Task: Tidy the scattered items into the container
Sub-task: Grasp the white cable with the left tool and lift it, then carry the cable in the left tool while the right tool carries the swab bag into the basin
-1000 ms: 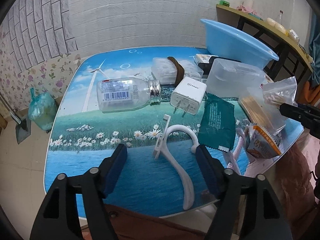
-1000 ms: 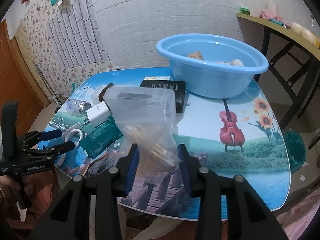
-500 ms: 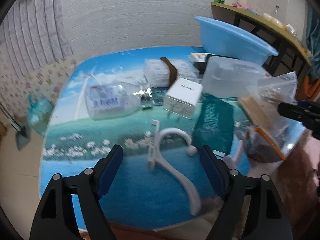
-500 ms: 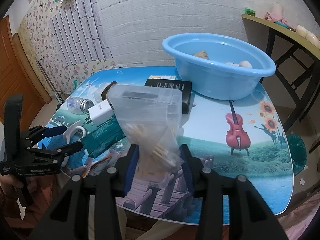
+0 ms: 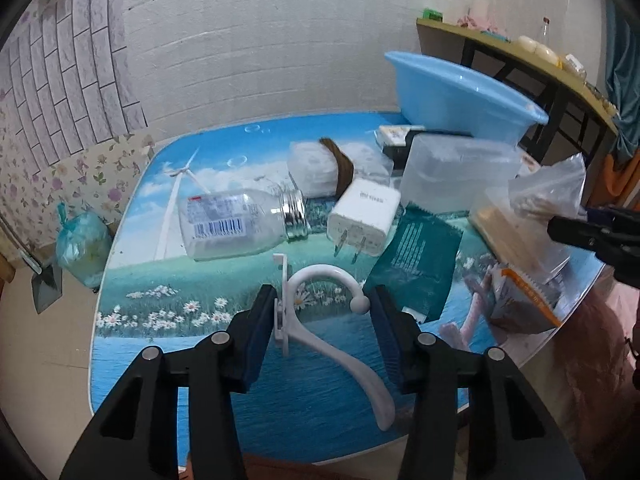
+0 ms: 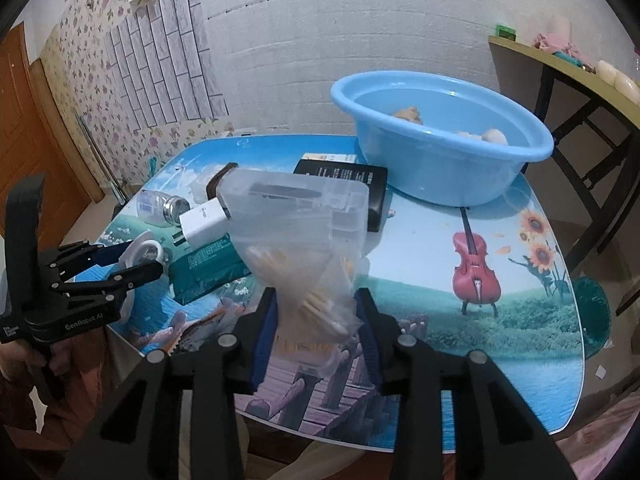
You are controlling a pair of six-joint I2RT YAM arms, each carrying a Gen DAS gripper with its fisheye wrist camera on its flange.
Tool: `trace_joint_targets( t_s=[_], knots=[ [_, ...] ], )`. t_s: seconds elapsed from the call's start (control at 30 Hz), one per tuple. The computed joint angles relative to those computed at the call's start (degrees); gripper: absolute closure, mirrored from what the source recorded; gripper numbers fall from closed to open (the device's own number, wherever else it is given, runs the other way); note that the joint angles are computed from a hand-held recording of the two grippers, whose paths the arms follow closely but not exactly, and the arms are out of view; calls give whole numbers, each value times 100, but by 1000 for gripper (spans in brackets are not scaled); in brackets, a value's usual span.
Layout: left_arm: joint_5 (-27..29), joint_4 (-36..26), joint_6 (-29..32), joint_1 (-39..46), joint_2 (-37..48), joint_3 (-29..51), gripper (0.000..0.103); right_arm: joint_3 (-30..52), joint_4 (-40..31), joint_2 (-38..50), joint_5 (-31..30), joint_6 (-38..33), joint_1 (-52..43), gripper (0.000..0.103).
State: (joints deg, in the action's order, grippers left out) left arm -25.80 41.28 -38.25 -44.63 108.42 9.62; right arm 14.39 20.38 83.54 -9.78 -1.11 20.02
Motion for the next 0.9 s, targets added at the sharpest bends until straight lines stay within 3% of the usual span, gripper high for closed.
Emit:
trace_joint_targets(
  t_s=[0.17, 0.57, 0.73, 0.9],
  knots=[
    [147, -348, 0, 61, -781, -159, 56, -62, -80, -310, -119, -13, -34, 67],
    [125, -1952, 111, 37, -2492, 129, 55, 29, -526, -1187, -507, -129, -613, 67],
    [204, -2346, 330, 169, -2542, 601, 55, 188, -636, -1408, -683, -219, -937, 67],
    [493, -2334, 652, 330, -2154, 1189, 55, 424, -523, -1186, -909, -303, -1271, 67]
  ],
)
